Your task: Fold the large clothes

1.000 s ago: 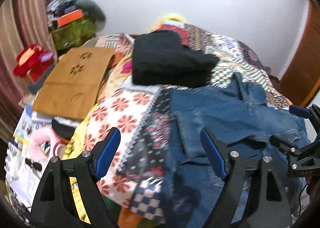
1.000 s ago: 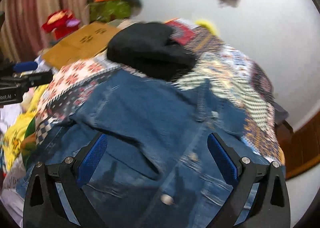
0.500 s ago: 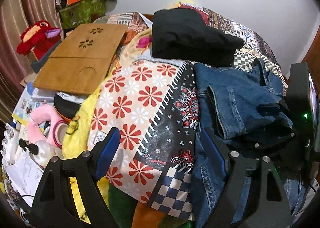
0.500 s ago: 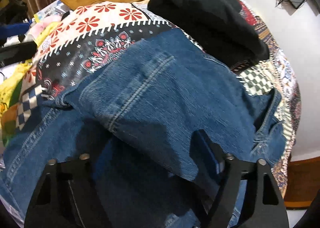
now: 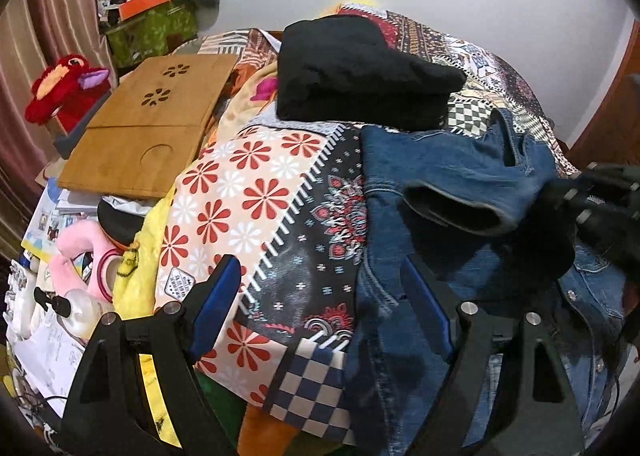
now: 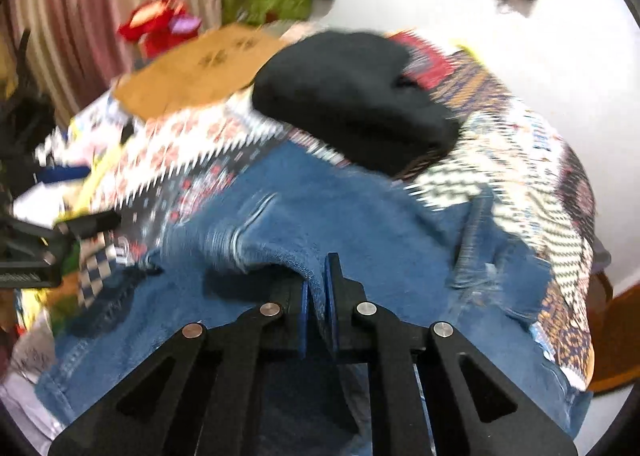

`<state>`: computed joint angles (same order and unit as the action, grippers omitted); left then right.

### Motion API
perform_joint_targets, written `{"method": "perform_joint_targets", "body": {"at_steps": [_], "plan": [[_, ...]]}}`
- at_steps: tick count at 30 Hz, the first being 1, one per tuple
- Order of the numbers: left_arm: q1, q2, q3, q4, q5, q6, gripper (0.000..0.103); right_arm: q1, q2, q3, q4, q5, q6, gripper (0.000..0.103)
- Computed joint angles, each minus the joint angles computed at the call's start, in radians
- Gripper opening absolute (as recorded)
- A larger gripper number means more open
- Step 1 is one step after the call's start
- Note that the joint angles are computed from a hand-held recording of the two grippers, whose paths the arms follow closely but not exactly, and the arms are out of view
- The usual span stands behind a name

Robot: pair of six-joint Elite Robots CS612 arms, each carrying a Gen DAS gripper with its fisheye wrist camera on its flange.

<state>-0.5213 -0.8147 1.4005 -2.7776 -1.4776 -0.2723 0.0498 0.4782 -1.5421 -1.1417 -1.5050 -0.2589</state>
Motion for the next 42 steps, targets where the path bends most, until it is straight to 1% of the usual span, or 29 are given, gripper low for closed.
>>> {"method": "perform_joint_targets", "body": {"at_steps": [4, 7, 10, 12, 14, 15, 16, 18, 21, 23, 25, 26, 27, 28, 30, 31, 33, 35, 37, 40, 42], "plan": [[-0.012, -0.002, -0.006, 0.0, 0.0, 0.005, 0.082, -0.041, 0.007, -0.06, -0.021, 0.022, 0.09, 0.006], [-0.023, -0.003, -0.01, 0.001, -0.004, 0.015, 0.082, -0.077, 0.023, -0.118, -0.016, 0.039, 0.182, 0.006], [-0.035, -0.003, -0.012, 0.003, -0.005, 0.031, 0.082, -0.122, 0.04, -0.174, 0.016, 0.061, 0.299, 0.006], [-0.045, -0.002, -0.017, 0.01, -0.011, 0.045, 0.082, -0.145, 0.055, -0.209, 0.036, 0.037, 0.361, 0.006], [-0.052, 0.0, -0.021, 0.017, -0.021, 0.056, 0.082, -0.171, 0.065, -0.235, 0.078, 0.046, 0.406, 0.006], [-0.055, 0.001, -0.023, 0.019, -0.024, 0.06, 0.082, -0.179, 0.067, -0.242, 0.094, 0.043, 0.422, 0.006], [-0.06, 0.002, -0.026, 0.022, -0.025, 0.067, 0.082, -0.185, 0.073, -0.253, 0.121, 0.025, 0.438, 0.006], [-0.066, 0.004, -0.029, 0.03, -0.026, 0.075, 0.082, -0.191, 0.082, -0.271, 0.167, -0.008, 0.433, 0.006], [-0.073, 0.007, -0.032, 0.042, -0.033, 0.081, 0.082, -0.192, 0.085, -0.292, 0.22, -0.014, 0.393, 0.006], [-0.077, 0.007, -0.031, 0.048, -0.034, 0.084, 0.082, -0.183, 0.083, -0.295, 0.233, -0.031, 0.348, 0.006], [-0.079, 0.009, -0.032, 0.053, -0.033, 0.084, 0.082, -0.162, 0.074, -0.288, 0.237, -0.041, 0.279, 0.008], [-0.08, 0.009, -0.033, 0.057, -0.033, 0.084, 0.082, -0.152, 0.069, -0.281, 0.238, -0.04, 0.251, 0.013], [-0.08, 0.009, -0.033, 0.059, -0.032, 0.083, 0.082, -0.143, 0.065, -0.274, 0.237, -0.037, 0.221, 0.024], [-0.081, 0.009, -0.033, 0.059, -0.032, 0.083, 0.082, -0.139, 0.065, -0.272, 0.231, -0.03, 0.198, 0.04], [-0.081, 0.006, -0.027, 0.051, -0.027, 0.085, 0.082, -0.118, 0.062, -0.257, 0.197, -0.013, 0.159, 0.056], [-0.081, 0.004, -0.023, 0.046, -0.025, 0.087, 0.082, -0.114, 0.064, -0.252, 0.186, -0.001, 0.14, 0.058], [-0.079, 0.001, -0.017, 0.04, -0.021, 0.088, 0.082, -0.093, 0.052, -0.212, 0.181, 0.02, 0.104, 0.058], [-0.075, -0.001, -0.012, 0.036, -0.02, 0.085, 0.082, -0.077, 0.048, -0.18, 0.181, 0.024, 0.072, 0.058], [-0.068, -0.001, -0.01, 0.035, -0.027, 0.078, 0.082, -0.057, 0.042, -0.137, 0.187, -0.001, 0.043, 0.058], [-0.06, 0.0, -0.007, 0.032, -0.034, 0.063, 0.082, -0.04, 0.034, -0.08, 0.241, -0.034, 0.018, 0.058], [-0.056, 0.001, -0.005, 0.032, -0.039, 0.056, 0.082, -0.03, 0.039, -0.053, 0.267, -0.084, 0.001, 0.058]]}}
